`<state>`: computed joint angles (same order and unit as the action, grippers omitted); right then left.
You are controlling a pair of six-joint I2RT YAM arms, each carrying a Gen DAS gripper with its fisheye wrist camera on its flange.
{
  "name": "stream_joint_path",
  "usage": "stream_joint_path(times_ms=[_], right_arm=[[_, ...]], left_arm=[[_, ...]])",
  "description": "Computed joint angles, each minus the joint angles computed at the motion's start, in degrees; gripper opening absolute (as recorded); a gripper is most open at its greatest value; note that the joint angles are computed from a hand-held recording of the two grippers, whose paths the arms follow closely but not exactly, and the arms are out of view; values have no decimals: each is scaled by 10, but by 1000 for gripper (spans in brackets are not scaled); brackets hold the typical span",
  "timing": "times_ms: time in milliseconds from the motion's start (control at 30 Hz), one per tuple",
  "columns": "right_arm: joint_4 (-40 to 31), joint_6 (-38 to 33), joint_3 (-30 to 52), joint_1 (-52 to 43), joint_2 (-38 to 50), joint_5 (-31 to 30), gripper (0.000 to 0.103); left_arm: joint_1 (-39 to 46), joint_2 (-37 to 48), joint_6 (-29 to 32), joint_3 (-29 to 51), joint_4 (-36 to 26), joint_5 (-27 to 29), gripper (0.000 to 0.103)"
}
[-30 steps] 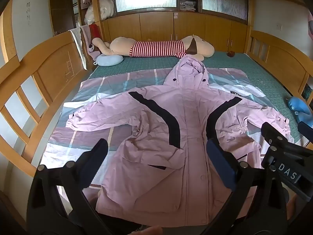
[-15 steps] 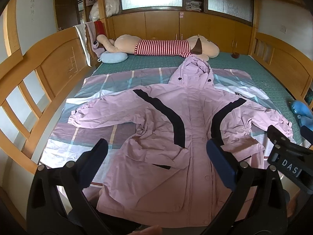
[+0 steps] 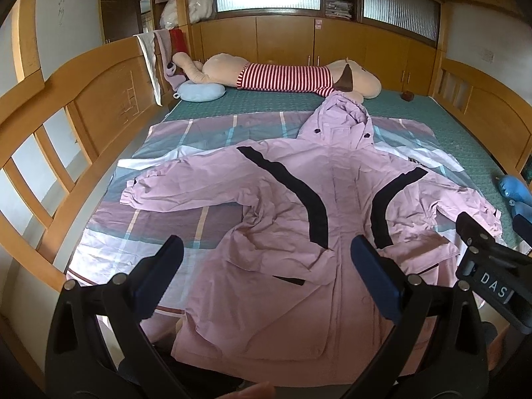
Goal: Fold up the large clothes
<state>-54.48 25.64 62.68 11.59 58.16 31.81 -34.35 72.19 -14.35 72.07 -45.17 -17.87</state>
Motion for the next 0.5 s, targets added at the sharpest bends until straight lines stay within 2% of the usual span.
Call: stream_joint_path(times_ms=[500], right_arm=[[3,15,-6,11,20,6,102]], left_arm=[[4,6,15,-20,16,21,101]])
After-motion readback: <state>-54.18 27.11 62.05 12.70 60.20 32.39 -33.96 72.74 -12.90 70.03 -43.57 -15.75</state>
